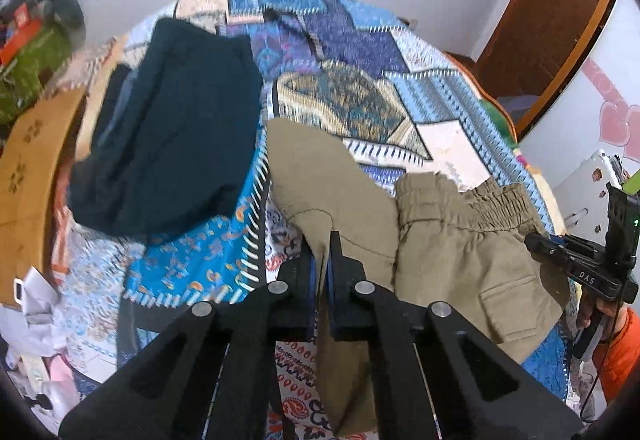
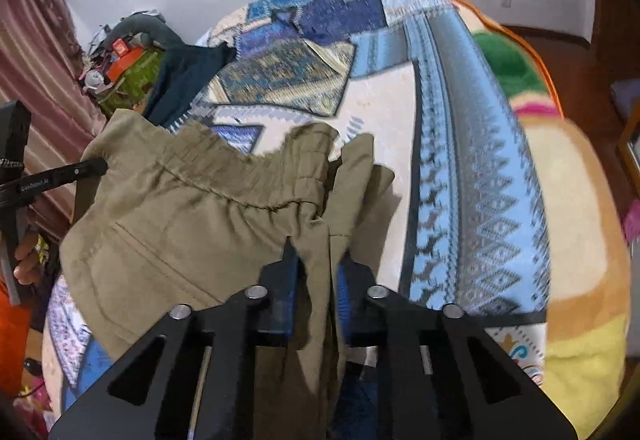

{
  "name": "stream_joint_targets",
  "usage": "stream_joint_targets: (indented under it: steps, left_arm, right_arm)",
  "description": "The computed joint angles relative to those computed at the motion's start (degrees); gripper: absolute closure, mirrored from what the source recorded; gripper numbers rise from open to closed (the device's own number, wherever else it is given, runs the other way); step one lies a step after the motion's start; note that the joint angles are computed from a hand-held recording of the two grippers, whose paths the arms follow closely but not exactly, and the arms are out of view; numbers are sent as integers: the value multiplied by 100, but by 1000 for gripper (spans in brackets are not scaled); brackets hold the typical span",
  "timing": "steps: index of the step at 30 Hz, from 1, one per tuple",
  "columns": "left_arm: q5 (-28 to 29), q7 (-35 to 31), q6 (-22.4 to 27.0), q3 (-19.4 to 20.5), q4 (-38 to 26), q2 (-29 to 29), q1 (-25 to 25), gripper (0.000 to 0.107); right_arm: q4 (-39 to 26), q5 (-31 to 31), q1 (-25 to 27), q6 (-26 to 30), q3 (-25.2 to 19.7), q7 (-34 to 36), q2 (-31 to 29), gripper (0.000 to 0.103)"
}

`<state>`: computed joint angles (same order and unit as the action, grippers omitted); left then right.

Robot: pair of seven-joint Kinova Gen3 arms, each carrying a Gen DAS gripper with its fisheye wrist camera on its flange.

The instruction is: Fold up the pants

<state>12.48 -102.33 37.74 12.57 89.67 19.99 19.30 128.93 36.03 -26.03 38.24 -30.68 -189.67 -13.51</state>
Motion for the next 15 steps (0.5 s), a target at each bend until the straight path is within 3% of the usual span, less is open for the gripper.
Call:
stream_joint_targets:
  steps: [8,15]
  left_arm:
    - [-239,108,-291,-119,-16,-426,53,104]
    - [-557,376,-504,-292,-298,-562,8,104]
  right_arm:
    - [-712,515,-181,727,-47,334,219,90]
    - [-1344,1146,-455,917,409,682,595,90]
